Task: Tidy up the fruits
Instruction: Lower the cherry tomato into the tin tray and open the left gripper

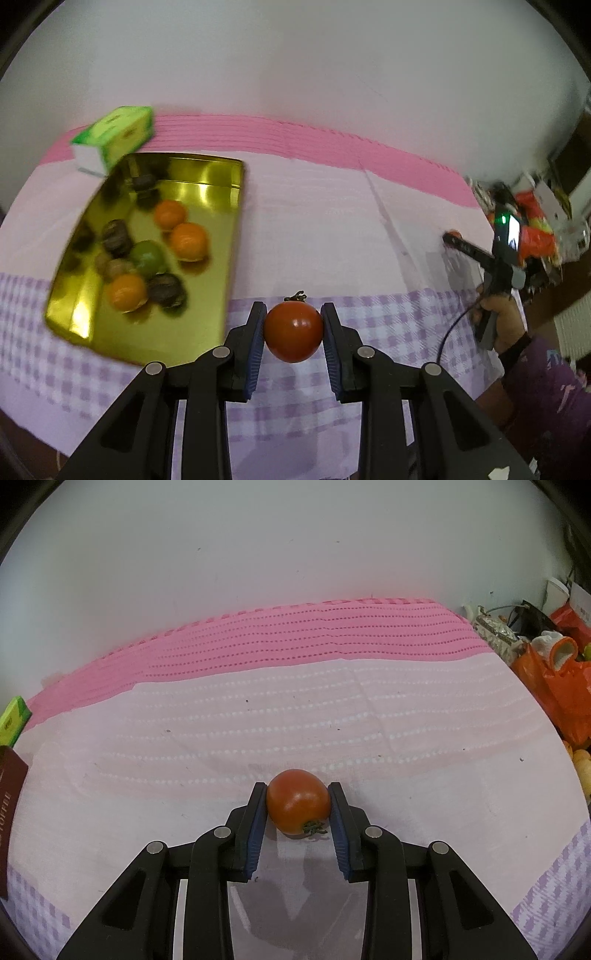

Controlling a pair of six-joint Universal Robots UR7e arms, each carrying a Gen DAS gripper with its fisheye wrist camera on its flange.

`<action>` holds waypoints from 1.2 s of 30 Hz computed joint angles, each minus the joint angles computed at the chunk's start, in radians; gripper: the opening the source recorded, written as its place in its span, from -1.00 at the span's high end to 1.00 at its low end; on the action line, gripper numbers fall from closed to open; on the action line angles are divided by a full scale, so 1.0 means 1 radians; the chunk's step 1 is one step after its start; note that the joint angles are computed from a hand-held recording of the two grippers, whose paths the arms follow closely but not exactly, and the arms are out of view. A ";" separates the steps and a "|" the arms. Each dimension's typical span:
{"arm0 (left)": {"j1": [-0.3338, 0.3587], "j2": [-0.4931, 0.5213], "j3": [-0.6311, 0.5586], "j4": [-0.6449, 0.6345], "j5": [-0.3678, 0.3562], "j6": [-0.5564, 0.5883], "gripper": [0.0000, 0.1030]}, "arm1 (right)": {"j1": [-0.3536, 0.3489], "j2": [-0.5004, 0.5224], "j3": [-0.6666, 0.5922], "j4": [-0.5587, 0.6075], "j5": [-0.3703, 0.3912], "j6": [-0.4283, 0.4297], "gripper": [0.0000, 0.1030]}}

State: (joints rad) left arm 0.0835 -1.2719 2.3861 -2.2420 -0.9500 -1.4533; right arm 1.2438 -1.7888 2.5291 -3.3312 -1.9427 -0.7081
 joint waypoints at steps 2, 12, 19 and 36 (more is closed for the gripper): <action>-0.024 -0.062 0.020 0.076 0.019 -0.067 0.49 | 0.003 0.002 0.002 -0.005 -0.005 -0.002 0.35; -0.026 -0.226 0.065 0.311 0.048 -0.247 0.49 | 0.016 0.014 0.003 -0.025 -0.028 -0.009 0.35; 0.010 -0.229 0.056 0.339 0.073 -0.215 0.49 | 0.015 0.011 0.002 -0.019 -0.026 -0.008 0.35; 0.233 -0.117 -0.030 0.290 0.211 0.006 0.49 | 0.009 0.005 0.002 -0.011 -0.015 -0.006 0.35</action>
